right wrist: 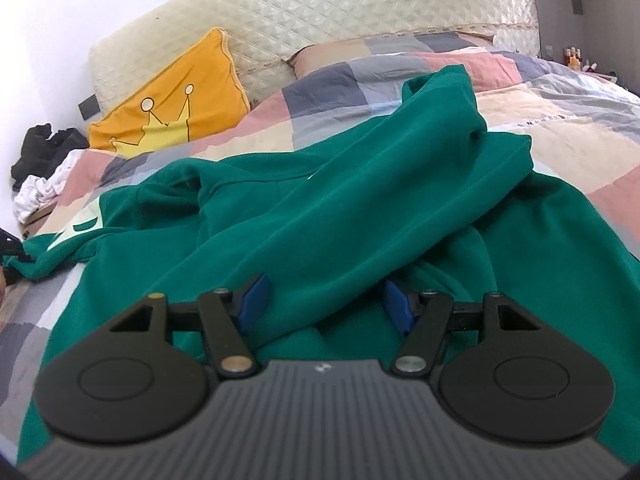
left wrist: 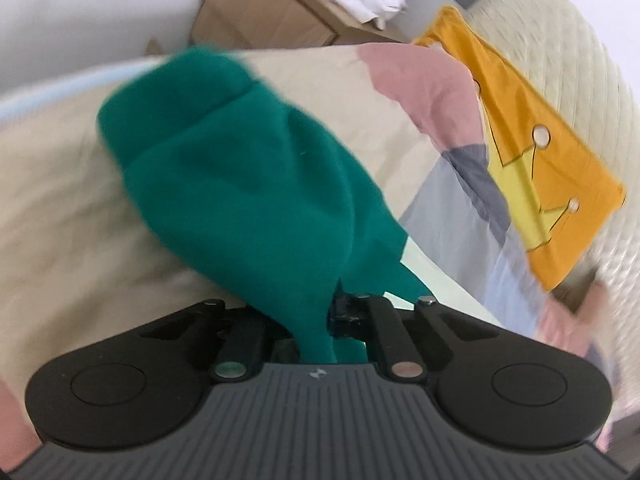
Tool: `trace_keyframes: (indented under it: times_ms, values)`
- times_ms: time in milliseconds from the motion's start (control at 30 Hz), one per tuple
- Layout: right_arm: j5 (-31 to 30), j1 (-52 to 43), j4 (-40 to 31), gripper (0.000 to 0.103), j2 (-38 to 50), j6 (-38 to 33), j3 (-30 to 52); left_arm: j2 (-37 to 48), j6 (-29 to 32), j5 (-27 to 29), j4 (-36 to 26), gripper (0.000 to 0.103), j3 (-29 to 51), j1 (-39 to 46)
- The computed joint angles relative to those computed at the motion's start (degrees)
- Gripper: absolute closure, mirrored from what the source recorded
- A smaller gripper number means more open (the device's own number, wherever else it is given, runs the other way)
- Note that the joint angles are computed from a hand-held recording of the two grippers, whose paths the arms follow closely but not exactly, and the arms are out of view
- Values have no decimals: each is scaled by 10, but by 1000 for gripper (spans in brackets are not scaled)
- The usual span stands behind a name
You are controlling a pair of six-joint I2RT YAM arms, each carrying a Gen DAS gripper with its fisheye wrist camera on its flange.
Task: Fold large clothes
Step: 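Lift the sleeve and fold it across the hoodie body with the left gripper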
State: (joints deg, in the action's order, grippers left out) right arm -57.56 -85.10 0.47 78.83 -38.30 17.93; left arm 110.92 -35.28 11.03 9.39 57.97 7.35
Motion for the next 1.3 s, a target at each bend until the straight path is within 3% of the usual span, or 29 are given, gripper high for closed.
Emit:
trace_keyframes:
  times_ms: [133,367,700,800,967,1200,1300]
  values:
    - [6,-5,-43,39,-8,-12,17,-77,26,-52,-32,96,-11,-34]
    - [-35,-52,-178,39,-22,-93,61,-227,105,-144,-150,96,32,-132]
    - [-105,-170,-498,39,74,-361,213,-285,138,-353,-320,96,184,-389]
    - [-107,-210,-594,39,127,-462,268,-250,147,-433,-351,96,241,-485]
    - [-96,-249,-718,39,213,-569,367,-141,134,-537,-415,96,371,-635]
    - [-132,-293,-850,39,334,-658,505,83,169,-588,-486,96,584,-788]
    - [-140,-301,-862,36,371,-628,550,195,182,-581,-515,96,682,-838]
